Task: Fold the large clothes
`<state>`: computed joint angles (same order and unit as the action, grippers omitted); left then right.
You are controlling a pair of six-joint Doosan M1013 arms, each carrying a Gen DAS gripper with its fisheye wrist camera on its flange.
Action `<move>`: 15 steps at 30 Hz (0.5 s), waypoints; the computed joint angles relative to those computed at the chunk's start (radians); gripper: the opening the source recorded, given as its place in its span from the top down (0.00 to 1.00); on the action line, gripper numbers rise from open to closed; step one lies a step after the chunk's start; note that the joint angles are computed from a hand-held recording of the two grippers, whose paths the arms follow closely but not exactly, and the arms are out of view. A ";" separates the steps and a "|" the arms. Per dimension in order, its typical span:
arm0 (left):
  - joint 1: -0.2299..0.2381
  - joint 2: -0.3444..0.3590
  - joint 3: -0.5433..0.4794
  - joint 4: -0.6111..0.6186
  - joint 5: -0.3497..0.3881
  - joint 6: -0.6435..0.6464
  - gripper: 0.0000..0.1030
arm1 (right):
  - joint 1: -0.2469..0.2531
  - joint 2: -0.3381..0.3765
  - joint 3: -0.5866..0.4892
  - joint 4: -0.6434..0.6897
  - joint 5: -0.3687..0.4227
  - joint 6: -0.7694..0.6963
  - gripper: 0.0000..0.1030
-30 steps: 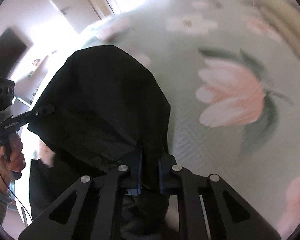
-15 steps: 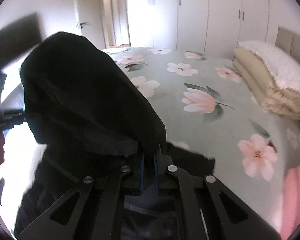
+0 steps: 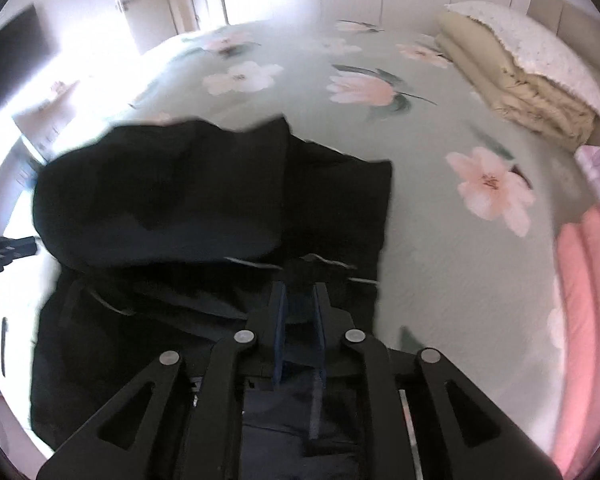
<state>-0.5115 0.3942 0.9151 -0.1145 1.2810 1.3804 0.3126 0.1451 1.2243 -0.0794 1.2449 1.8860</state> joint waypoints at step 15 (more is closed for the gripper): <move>-0.003 0.232 -0.331 -0.227 0.126 0.052 0.74 | 0.030 0.226 -0.291 0.223 0.099 -0.123 0.54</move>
